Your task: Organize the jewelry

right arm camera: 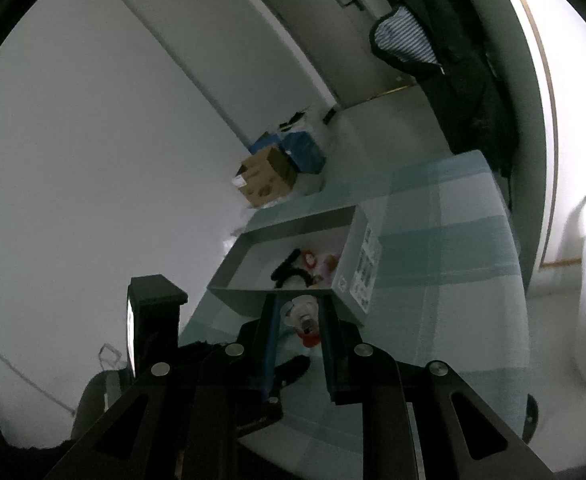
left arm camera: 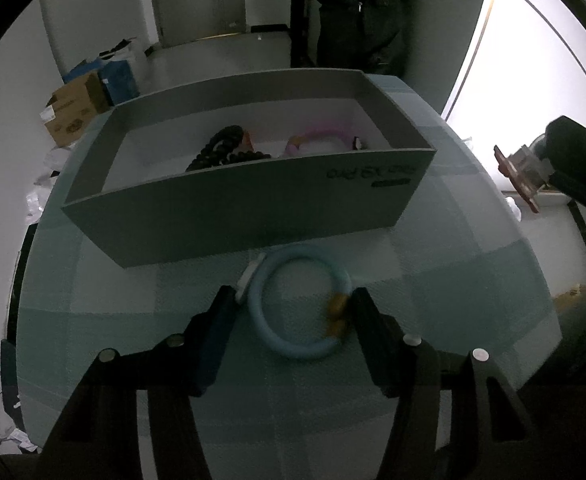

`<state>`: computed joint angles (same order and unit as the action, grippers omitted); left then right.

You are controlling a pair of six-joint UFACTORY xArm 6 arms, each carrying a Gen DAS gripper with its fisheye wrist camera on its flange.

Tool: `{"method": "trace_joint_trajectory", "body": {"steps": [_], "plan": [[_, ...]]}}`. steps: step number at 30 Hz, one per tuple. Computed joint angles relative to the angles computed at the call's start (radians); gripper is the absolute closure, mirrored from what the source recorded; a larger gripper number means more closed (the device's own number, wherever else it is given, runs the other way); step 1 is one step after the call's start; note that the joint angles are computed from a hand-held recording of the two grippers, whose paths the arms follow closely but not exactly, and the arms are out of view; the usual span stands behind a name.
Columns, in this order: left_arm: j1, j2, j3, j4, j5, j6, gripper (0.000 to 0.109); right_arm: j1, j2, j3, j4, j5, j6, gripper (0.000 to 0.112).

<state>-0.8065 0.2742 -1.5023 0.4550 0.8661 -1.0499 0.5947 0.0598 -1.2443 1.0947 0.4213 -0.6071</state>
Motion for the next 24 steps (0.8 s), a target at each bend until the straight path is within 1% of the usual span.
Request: {"method": "trace_joint_trajectory", "body": {"steps": [2,9,14,19,24], "plan": [[-0.007,0.013,-0.022,-0.01,0.0,-0.001,0.056,0.002,-0.002,0.003,-0.001,-0.005,0.0,0.094],[0.001,-0.014,0.005,-0.02,-0.04,-0.009,0.056,0.008,0.004,0.001,-0.033,-0.014,0.028,0.094],[-0.001,-0.043,0.031,0.014,-0.088,-0.046,0.056,0.012,0.01,-0.003,-0.047,-0.021,0.04,0.094],[0.001,-0.09,0.068,0.075,-0.138,-0.091,0.056,0.015,0.023,-0.014,-0.044,-0.024,0.042,0.094],[0.019,-0.139,0.118,0.12,-0.192,-0.138,0.056,0.023,0.033,-0.03,-0.035,-0.029,0.038,0.094]]}}
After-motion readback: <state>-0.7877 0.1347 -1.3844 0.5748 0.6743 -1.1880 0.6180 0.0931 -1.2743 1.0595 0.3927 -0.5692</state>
